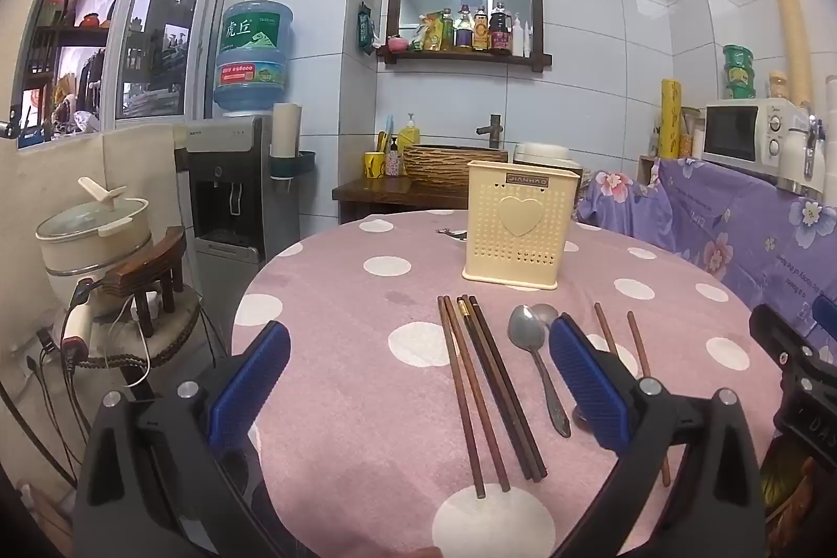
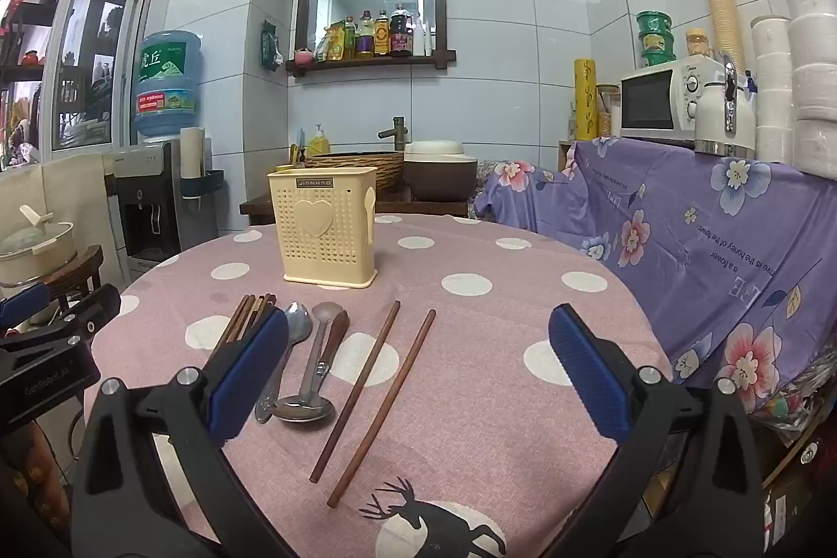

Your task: Organize utensils

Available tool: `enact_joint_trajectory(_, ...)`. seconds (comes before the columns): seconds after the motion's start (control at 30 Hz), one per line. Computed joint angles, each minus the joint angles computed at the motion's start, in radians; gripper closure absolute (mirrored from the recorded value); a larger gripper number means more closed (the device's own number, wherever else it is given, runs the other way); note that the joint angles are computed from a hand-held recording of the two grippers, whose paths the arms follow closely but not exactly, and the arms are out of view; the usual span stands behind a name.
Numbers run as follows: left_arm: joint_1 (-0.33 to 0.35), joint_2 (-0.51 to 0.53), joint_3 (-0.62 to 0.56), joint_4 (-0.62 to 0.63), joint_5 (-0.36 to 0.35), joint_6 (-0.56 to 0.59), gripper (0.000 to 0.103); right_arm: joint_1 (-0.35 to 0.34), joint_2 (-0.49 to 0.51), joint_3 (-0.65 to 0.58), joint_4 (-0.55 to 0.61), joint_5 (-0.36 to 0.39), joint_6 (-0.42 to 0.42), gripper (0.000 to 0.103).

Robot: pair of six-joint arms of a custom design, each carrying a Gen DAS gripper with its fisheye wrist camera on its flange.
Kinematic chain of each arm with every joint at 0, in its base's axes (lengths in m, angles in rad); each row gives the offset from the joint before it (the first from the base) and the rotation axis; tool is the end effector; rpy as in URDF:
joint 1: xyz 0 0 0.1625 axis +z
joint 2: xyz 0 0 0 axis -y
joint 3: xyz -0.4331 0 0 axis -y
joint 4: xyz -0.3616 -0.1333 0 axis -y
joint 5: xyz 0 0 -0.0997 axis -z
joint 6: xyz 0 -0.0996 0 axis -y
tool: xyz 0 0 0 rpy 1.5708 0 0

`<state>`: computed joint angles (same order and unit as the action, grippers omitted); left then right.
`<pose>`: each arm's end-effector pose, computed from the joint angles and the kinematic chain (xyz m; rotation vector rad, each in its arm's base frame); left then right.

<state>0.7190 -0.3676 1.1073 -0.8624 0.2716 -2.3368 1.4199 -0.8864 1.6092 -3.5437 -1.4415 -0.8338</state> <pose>-0.3833 -0.6401 -0.0213 0.2095 1.7578 -1.5422 0.0437 -0.6845 0.3224 0.8436 -2.0632 1.4839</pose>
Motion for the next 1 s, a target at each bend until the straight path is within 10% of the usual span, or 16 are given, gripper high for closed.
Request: enact_joint_trajectory(1.0, -0.002, -0.003, 0.01, -0.009, -0.003, 0.011, 0.004, 0.001, 0.0, 0.002, -0.005, 0.001, 0.0, 0.005)
